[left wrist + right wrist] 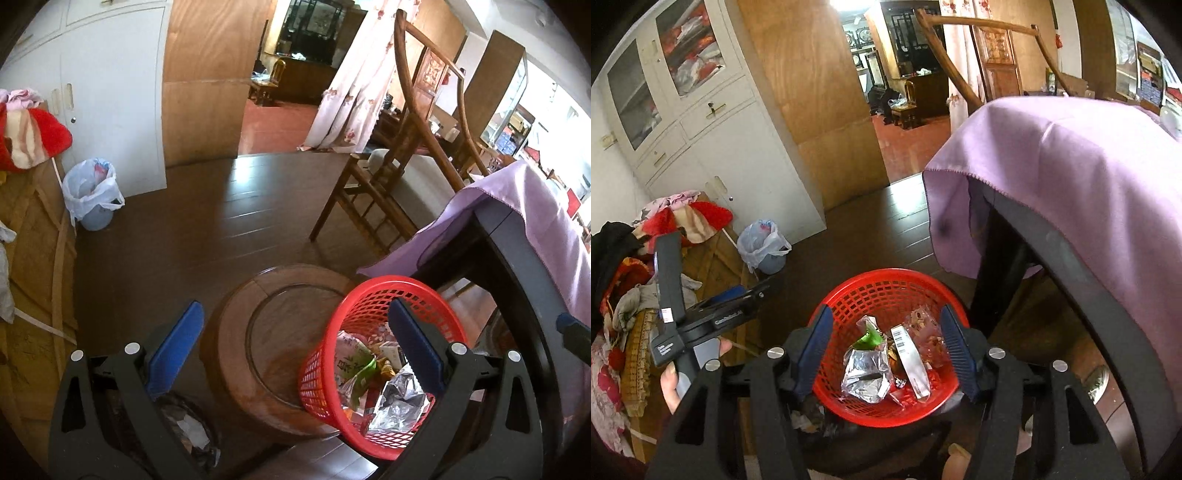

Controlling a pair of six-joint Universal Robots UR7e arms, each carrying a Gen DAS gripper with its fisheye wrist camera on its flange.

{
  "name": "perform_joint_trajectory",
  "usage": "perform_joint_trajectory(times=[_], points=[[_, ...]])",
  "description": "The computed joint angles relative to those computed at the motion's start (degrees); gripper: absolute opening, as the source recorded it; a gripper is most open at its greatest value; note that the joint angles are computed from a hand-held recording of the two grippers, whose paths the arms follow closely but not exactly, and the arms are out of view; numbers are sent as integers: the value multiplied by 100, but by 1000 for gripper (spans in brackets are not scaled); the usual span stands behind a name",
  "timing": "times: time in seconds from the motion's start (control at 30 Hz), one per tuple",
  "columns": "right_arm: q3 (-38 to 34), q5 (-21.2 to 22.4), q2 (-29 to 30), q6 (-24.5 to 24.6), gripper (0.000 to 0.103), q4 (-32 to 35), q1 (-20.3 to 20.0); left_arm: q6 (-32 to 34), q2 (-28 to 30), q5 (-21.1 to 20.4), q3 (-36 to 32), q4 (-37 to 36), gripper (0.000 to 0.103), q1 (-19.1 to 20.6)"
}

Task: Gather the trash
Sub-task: 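Drop the chip bag into the red wastebasket with the left gripper while the right drops the medicine box, then move both grippers back over the table toward the cup and napkin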

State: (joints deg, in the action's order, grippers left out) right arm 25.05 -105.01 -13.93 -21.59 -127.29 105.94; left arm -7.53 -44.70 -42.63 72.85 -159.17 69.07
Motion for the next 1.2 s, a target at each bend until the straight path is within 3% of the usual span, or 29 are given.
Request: perform_joint_trajectory(times=[0.47, 0.77, 0.9, 1.2], points=[[2353, -19, -1472, -147, 69, -1904, 93, 1038, 18, 51, 49, -812, 96, -614], [3894, -47, -2530, -216, 92, -3567, 11, 1878, 146, 27, 115, -1267, 96, -1161], [4524, -95, -3028, -107, 97, -4265, -116, 1936, 226, -210, 149, -990, 96, -1367], [5541, -533, -3908, -147, 97, -5440, -515, 2110, 769, -391, -154, -332, 96, -1714]])
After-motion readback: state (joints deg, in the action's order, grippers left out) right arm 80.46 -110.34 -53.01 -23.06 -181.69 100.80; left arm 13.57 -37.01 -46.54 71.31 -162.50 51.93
